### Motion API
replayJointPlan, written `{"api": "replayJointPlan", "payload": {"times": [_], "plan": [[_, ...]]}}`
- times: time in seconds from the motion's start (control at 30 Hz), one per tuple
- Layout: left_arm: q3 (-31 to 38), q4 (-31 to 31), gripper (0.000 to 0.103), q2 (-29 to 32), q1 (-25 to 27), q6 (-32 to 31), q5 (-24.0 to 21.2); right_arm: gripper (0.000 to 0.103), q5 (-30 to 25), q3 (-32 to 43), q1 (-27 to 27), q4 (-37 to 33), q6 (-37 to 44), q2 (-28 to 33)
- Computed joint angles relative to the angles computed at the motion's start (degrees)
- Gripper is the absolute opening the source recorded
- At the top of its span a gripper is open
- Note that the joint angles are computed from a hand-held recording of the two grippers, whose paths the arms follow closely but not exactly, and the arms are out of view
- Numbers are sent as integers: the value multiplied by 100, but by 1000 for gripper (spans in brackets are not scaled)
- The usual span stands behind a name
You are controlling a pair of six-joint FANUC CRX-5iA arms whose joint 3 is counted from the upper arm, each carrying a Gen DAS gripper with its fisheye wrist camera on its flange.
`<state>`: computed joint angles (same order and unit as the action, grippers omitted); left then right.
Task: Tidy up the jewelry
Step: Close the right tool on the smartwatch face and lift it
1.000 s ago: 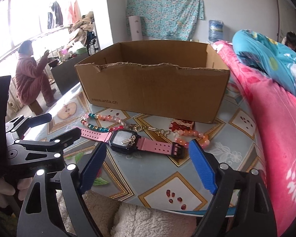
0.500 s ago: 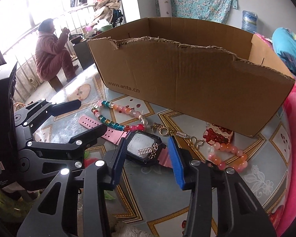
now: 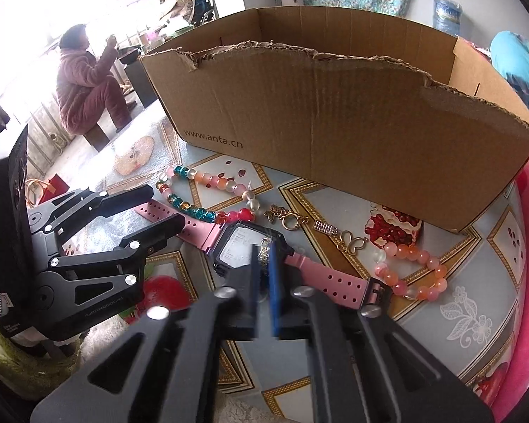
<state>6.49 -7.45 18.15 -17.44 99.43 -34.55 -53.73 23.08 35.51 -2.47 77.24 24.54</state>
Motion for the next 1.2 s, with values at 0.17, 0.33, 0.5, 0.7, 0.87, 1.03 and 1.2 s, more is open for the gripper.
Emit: {"api": "replayJointPlan", "payload": {"times": [0.17,0.33,0.5,0.7,0.87,1.03,1.2], "plan": [[-81,42,48,-44,12,-29,65,2,-28,-54,-74,90,-369,-52],[-122,82,47,-66,31,-71,108,4,-200,233,-274,-617,-201,-1],[-166,107,47,-92,40,-106,141,39,-37,216,-42,-286,-170,75],[-173,120,47,-97,43,-114,144,27,-32,80,245,602,-572,186],[-190,123,47,-106,50,-124,161,6,-71,126,101,299,-667,147],[-185,151,47,-102,57,-146,152,5,-37,166,-161,-438,-549,75],[-133,103,47,-80,38,-87,111,4,198,-28,-306,-815,-648,-67]]}}
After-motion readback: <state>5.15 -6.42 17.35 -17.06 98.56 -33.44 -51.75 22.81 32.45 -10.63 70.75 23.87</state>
